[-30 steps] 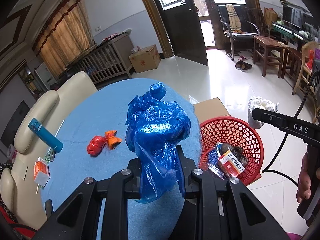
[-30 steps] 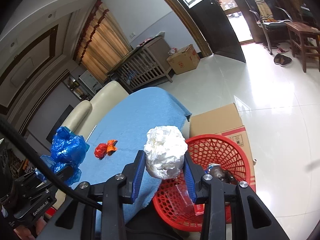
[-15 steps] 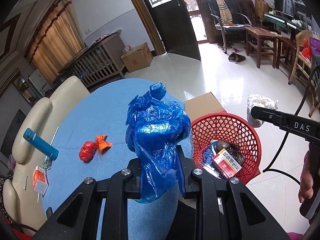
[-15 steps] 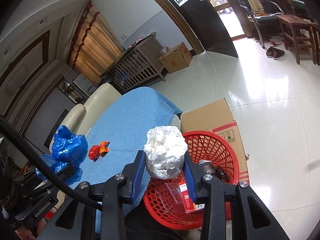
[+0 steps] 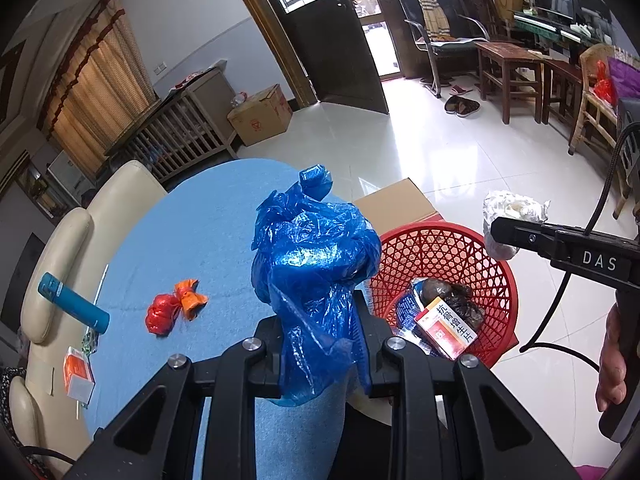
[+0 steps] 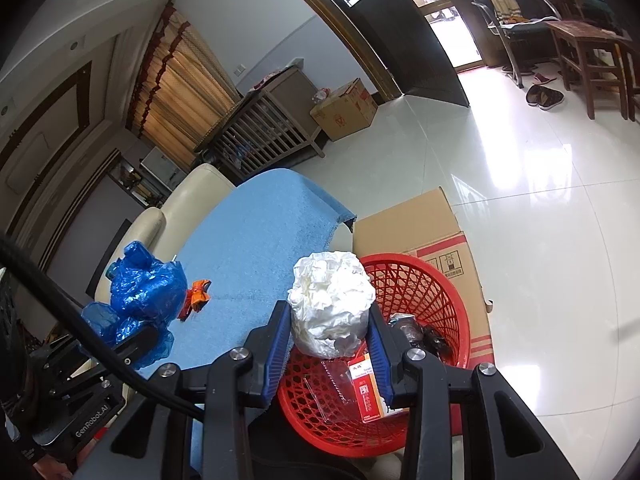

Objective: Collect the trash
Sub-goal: 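Open both tools over the basket to drop the tissue ball and blue bag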

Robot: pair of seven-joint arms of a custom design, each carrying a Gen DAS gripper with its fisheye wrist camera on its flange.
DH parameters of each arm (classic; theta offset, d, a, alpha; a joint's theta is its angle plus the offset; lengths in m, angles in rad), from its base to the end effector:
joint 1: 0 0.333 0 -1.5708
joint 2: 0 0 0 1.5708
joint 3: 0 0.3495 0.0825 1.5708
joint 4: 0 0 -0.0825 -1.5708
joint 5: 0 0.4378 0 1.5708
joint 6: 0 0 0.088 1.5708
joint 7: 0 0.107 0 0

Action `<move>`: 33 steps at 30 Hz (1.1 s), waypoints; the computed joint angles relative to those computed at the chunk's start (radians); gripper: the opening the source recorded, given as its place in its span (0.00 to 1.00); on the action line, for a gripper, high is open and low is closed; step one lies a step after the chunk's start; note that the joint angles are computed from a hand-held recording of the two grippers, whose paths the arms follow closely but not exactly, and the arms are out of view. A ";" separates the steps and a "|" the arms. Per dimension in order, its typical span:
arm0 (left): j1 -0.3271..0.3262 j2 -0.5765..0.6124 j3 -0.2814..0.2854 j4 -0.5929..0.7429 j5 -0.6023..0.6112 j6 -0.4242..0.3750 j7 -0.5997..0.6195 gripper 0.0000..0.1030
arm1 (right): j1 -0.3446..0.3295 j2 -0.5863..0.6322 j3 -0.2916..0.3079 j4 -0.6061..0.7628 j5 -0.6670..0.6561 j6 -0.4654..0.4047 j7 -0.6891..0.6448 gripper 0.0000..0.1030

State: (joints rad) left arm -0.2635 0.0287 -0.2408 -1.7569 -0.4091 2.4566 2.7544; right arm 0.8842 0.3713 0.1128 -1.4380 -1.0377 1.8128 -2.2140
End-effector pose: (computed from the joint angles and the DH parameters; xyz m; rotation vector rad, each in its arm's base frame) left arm 0.5904 -0.3231 0.6387 -0.1471 2.5750 -0.8267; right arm 0.4764 0.5798 0.5369 -0.3685 2.2293 -0.6700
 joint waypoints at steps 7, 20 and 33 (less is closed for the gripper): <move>-0.008 0.014 -0.004 0.004 0.014 -0.007 -0.004 0.27 | -0.012 -0.011 0.004 -0.021 0.013 0.017 0.012 0.39; -0.018 0.063 -0.007 0.051 0.053 -0.083 -0.035 0.29 | -0.037 -0.028 0.012 -0.063 0.050 0.052 0.041 0.41; 0.008 0.154 0.002 0.186 -0.016 -0.279 -0.069 0.58 | -0.076 -0.043 0.015 -0.108 0.080 0.143 0.061 0.54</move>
